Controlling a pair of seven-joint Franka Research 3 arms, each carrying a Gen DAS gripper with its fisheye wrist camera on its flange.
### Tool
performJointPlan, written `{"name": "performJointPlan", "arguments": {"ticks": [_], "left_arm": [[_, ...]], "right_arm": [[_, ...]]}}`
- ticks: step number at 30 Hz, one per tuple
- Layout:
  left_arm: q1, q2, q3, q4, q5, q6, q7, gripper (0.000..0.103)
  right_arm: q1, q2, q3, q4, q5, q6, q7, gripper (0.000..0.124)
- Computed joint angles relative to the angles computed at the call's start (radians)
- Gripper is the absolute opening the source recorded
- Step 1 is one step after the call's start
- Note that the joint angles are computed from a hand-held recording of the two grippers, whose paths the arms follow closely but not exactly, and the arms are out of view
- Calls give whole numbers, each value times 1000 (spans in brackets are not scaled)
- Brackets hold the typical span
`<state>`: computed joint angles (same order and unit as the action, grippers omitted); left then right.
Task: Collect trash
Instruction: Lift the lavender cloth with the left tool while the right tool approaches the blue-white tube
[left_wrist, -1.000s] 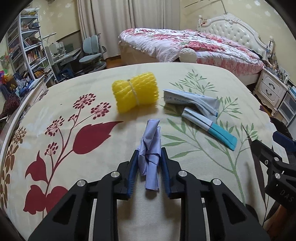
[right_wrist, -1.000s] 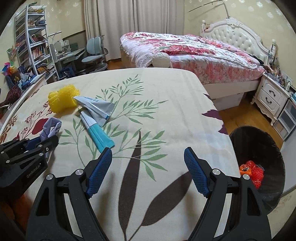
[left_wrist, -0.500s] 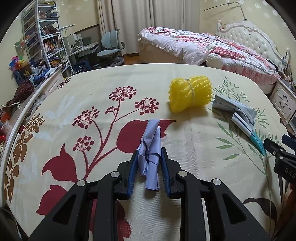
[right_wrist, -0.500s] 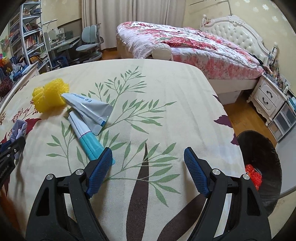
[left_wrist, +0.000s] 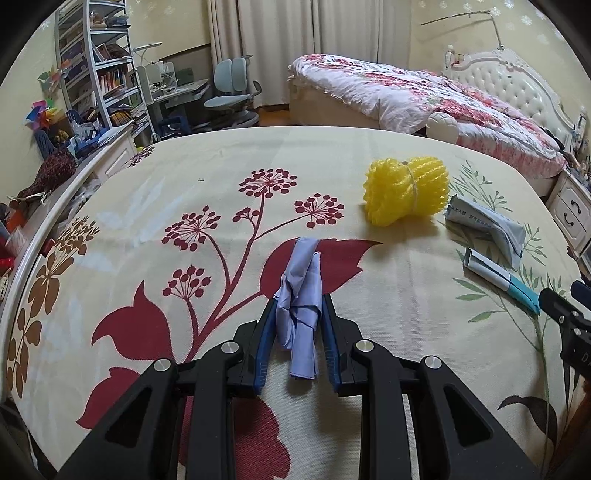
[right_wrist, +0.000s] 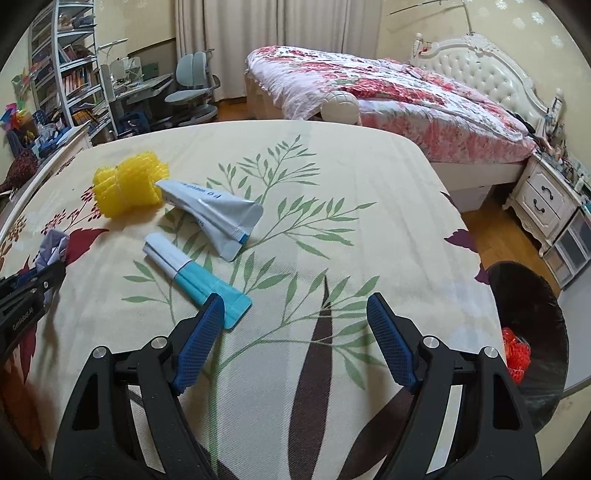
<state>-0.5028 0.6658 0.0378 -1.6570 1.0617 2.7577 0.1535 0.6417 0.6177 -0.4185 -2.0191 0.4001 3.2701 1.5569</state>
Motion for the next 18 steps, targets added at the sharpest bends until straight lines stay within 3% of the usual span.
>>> {"name": "performJointPlan", "arguments": {"ticks": [6,9,12,18], "left_arm": [[8,4,-3,3,-22,-1,3,26],[4,6,0,6,-20,-9,14,26],[4,10,-2,12,-24,-18,28,26],[-11,19,-3,33,-23,-71,60,29]], "right_arm": [[24,64,-74,82,-18,-92,66,77],[-1,52,-50,77,-61,-95,82,77],[-59,18,21,48,-99,-75,73,77],[-91,-26,82,-11,-116,-37,47,77]]}}
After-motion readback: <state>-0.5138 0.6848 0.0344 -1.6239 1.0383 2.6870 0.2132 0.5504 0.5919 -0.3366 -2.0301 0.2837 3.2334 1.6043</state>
